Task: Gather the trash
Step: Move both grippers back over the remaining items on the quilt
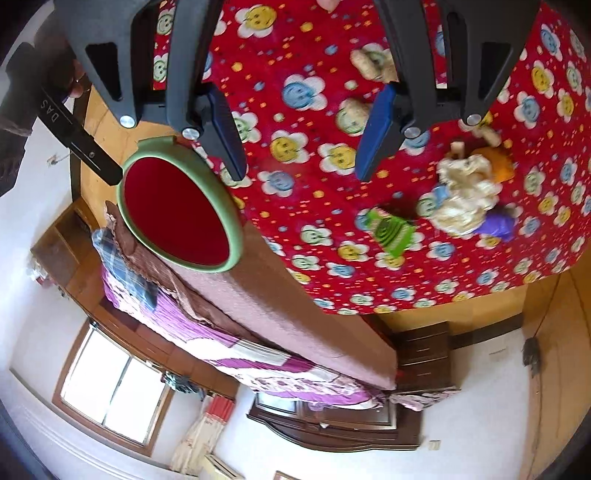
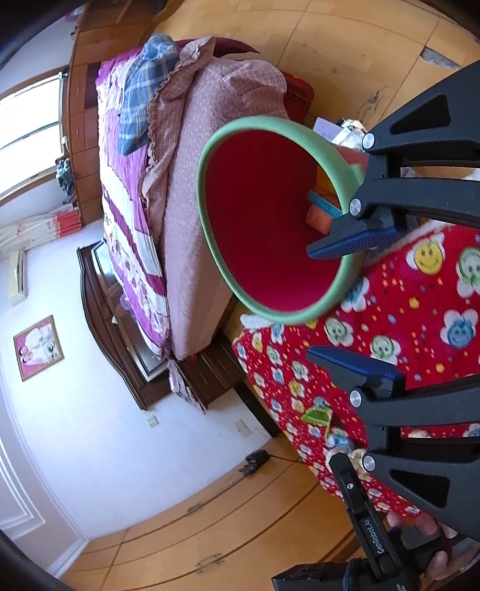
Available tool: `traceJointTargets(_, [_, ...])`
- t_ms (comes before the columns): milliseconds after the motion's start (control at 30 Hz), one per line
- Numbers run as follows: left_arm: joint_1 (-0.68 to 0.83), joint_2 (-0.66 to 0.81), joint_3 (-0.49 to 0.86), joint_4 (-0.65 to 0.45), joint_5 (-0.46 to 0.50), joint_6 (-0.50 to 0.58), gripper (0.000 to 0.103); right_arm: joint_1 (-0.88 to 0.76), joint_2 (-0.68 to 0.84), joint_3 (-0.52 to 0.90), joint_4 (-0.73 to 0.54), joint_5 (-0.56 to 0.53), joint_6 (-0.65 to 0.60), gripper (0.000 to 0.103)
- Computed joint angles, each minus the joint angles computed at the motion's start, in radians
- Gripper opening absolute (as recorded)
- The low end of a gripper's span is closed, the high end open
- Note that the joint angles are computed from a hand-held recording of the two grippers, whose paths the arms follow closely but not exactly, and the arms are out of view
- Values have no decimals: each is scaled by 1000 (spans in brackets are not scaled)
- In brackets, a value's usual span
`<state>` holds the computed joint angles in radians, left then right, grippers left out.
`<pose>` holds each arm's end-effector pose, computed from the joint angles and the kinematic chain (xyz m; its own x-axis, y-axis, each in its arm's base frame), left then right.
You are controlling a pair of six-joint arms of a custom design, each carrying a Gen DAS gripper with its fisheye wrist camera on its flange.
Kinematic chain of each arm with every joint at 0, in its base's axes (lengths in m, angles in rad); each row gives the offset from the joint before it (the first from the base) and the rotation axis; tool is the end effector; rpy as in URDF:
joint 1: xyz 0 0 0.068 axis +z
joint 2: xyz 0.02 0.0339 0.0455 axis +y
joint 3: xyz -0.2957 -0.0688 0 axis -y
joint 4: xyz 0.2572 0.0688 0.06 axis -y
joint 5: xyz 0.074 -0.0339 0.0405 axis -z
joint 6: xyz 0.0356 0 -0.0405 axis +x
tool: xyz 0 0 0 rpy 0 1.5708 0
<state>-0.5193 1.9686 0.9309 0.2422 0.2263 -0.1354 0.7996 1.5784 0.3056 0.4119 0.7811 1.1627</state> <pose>0.3372 -0.2020 0.1175 -0.6981 0.2475 -0.6719 0.5306 0.8089 -0.2533 0.1712 0.1402 0.1056 -0.3836 0.5405 -0.7488 0.4100 0.8262 0.3863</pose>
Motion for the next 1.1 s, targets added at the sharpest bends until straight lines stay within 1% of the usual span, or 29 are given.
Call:
traceJointTargets(300, [98, -50, -66, 3, 2, 23, 61, 64, 77, 114, -78, -5, 20, 52])
traceJointTargets(400, [143, -52, -73, 4, 5, 36, 61, 73, 115, 155, -86, -22, 15, 55])
traceJointTargets(500, [190, -46, -73, 8, -1, 53, 61, 78, 152, 198, -90, -41, 1, 55])
traceJointTargets(800, [328, 7, -20, 3, -3, 120, 61, 84, 253, 347, -173, -66, -5, 55])
traceJointTargets(1100, [423, 113, 81, 3, -28, 159, 61, 55, 358, 482, -201, -127, -37, 56])
